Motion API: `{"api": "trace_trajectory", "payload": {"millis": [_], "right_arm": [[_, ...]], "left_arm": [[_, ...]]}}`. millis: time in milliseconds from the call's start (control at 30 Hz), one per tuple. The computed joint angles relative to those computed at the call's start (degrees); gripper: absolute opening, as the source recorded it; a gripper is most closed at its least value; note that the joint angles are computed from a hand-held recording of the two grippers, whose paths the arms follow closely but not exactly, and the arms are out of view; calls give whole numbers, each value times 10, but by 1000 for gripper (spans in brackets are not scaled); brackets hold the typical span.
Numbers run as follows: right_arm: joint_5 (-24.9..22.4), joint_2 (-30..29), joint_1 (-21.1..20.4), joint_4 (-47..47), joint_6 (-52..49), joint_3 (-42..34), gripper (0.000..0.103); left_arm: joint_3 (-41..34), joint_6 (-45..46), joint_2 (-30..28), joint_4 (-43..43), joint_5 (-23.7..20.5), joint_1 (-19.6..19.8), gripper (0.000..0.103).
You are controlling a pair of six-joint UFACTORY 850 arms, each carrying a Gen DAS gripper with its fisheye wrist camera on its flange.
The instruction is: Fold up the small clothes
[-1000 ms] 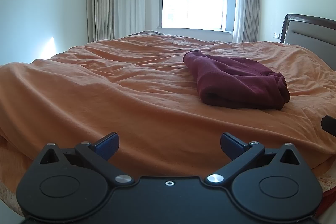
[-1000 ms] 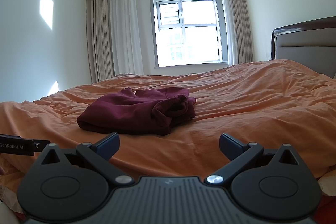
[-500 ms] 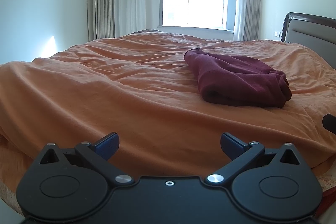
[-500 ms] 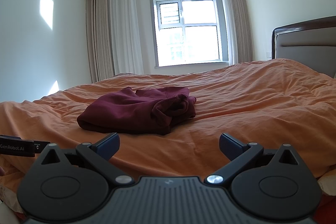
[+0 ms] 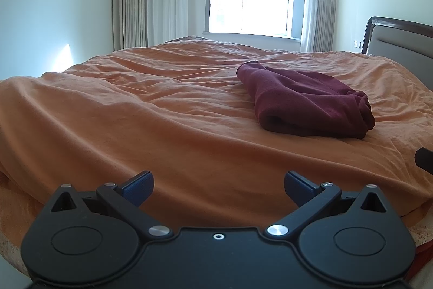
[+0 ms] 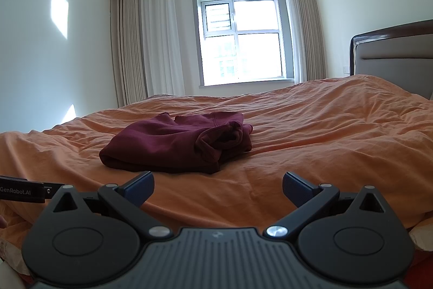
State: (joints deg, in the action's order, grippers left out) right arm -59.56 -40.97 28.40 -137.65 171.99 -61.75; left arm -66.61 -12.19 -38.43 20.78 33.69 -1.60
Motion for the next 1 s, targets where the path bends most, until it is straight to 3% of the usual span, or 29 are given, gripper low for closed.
{"api": "trace_trajectory", "payload": {"millis": [1000], "right_arm": [[7, -2, -2, -11, -5, -4, 103]], "left_arm": [[-10, -18, -2, -30, -27, -3, 102]]}}
